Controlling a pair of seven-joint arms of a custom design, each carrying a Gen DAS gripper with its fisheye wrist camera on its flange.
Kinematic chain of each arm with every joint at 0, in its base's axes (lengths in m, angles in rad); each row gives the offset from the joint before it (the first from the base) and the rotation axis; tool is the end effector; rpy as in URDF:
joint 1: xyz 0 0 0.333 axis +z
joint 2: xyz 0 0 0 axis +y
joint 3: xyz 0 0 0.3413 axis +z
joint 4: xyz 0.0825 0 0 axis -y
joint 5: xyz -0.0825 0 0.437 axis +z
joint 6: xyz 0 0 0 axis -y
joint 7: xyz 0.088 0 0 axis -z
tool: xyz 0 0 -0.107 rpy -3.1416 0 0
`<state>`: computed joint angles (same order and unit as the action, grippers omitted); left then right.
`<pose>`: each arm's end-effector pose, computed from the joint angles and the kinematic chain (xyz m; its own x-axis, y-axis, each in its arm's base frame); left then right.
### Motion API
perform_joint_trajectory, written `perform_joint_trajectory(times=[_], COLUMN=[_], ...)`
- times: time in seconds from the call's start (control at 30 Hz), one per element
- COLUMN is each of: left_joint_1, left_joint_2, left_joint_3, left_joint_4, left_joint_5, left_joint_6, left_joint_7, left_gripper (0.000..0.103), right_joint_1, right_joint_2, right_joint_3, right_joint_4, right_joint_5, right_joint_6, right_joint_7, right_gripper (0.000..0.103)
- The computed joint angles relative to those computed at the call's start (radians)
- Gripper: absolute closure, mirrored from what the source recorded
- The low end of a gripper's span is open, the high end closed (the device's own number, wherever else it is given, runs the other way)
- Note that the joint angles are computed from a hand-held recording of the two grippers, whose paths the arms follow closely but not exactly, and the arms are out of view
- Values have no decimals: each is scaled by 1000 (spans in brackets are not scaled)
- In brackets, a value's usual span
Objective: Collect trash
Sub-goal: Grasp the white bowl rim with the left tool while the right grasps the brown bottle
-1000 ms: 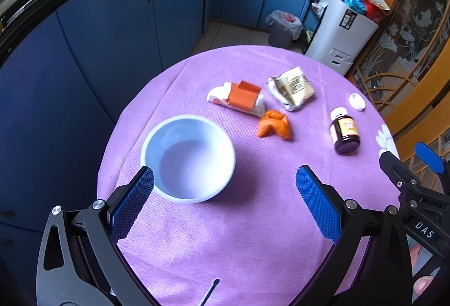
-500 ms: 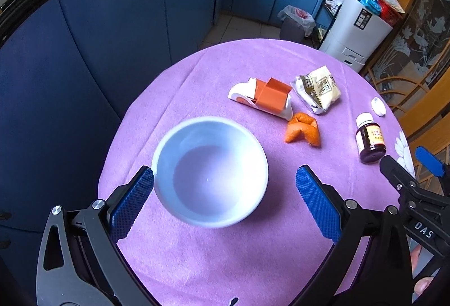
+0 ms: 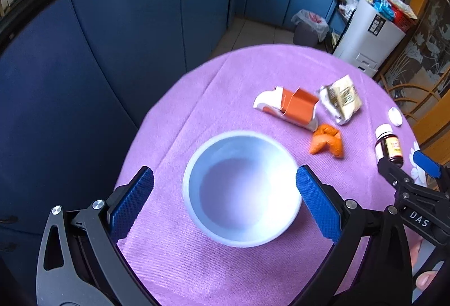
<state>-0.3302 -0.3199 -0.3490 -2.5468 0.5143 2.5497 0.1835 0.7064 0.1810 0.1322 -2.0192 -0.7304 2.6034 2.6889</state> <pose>0.3741 -0.3092 0.3969 0.2911 -0.9532 0.0813 -0.8161 -0.2917 -0.4989 0.4359 0.5012 0.3965 0.2633 -0.9645 0.0215 -0.7892 -0.2281 -0.5701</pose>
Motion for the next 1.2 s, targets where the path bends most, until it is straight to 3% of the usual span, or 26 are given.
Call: perform_joint_trajectory(times=[0.07,0.23,0.37,0.53,1.0,1.07,1.1,1.17,1.2], left_joint_1=[-8,-2,7,-10,-2,-3,-4,-7,-9], left_joint_2=[5,14,36,68,97,99,98,100,98], left_joint_3=[19,12,-10,28,19,18,18,18,19], left_joint_4=[-15,-11,19,18,36,38,38,39,38], left_joint_5=[-27,-25,11,-61,-32,-29,-27,-27,-30], left_joint_6=[51,89,40,51,38,37,37,34,37], left_joint_7=[23,45,35,91,76,70,67,68,70], left_gripper=[3,3,3,3,3,5,8,15,19], right_joint_1=[-1,4,6,7,27,34,37,35,25], right_joint_2=[8,20,22,32,66,66,65,68,69], right_joint_3=[0,-4,-9,-12,-37,-40,-41,-35,-29], right_joint_4=[6,15,17,23,49,52,52,56,53], right_joint_5=[6,22,23,34,29,7,-4,-1,23], right_joint_6=[-3,-6,-2,-3,-24,-36,-46,-66,-54], right_joint_7=[-7,-16,-17,-27,-24,-11,-4,-13,-32], right_gripper=[9,9,9,9,10,15,23,55,55])
